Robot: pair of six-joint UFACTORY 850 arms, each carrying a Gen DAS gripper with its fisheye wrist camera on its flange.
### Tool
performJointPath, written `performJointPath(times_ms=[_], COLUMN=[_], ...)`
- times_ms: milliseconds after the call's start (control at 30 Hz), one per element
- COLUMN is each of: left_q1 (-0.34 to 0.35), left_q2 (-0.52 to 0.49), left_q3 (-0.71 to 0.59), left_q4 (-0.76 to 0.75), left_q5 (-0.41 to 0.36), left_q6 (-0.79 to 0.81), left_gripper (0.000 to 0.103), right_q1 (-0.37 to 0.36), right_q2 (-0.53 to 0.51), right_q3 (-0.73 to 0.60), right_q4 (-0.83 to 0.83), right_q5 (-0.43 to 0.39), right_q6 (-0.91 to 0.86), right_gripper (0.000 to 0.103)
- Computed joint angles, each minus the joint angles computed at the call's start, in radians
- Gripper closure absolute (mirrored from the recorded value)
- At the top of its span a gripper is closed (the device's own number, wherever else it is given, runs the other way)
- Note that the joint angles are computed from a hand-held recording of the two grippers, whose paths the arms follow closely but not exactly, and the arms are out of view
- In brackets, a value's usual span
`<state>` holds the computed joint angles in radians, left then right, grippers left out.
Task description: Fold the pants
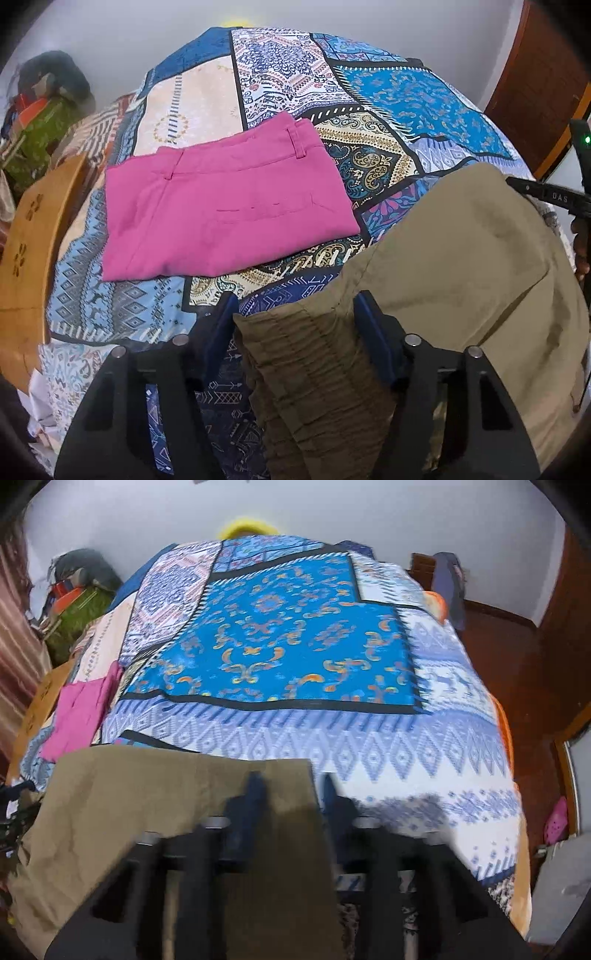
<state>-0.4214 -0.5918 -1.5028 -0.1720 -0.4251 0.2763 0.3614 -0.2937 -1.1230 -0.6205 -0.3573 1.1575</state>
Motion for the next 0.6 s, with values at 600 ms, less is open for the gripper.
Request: performJointPath(times_ms=[600], left_q1=[-0.015], left_q2=[0.101], left_q3=[0.001], left_q4=[0.165], left_q5=[0.063], left_q6=[-0.121], left_gripper=[0.061], right_q1=[0.084], right_q2=[0.098], right_q3=[-0.042], right_q4=[-0.414], right_q5=[-0.232], right_q6=[0.285], right_gripper=[0.093])
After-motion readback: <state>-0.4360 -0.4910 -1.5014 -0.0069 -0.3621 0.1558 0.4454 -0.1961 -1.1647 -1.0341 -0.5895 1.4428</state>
